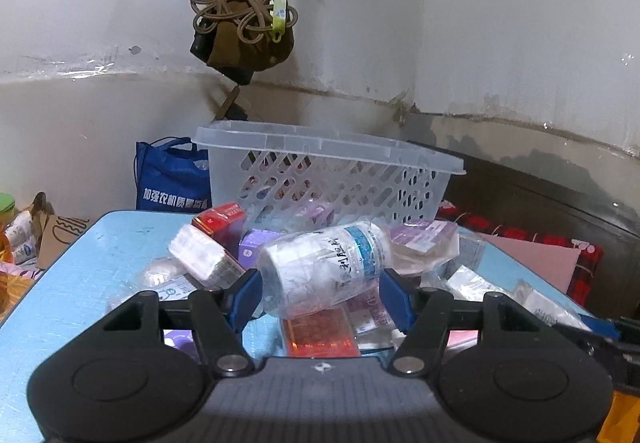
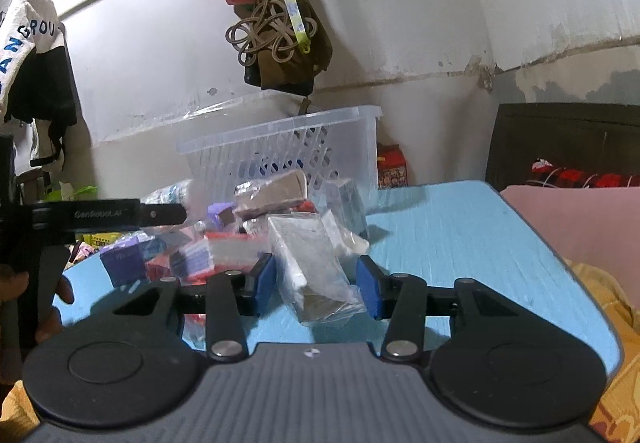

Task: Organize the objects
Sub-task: 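Grasp the bagged white box with the right gripper while the left grasps the white bottle, then carry both items over the clear basket and open both grippers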

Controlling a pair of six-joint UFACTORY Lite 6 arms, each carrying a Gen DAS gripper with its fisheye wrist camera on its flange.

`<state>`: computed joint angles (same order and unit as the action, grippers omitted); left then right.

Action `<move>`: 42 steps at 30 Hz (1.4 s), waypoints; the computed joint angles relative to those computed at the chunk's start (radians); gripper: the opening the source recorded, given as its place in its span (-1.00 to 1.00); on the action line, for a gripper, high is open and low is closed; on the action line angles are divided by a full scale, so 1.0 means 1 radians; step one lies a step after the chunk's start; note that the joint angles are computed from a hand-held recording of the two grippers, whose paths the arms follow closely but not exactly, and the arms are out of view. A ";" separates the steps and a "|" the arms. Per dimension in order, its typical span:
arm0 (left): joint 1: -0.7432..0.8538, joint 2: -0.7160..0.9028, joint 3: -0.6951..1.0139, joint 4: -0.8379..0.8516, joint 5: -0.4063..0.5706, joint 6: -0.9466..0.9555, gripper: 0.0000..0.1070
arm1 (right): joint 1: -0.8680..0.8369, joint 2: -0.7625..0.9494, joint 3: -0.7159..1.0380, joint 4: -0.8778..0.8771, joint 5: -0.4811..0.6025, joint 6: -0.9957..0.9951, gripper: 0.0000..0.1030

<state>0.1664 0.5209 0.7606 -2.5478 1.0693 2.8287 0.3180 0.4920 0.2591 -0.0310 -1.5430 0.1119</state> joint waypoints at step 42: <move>-0.123 0.348 1.120 0.372 -0.652 -0.582 0.70 | 0.001 0.104 0.992 0.034 0.854 -0.165 0.95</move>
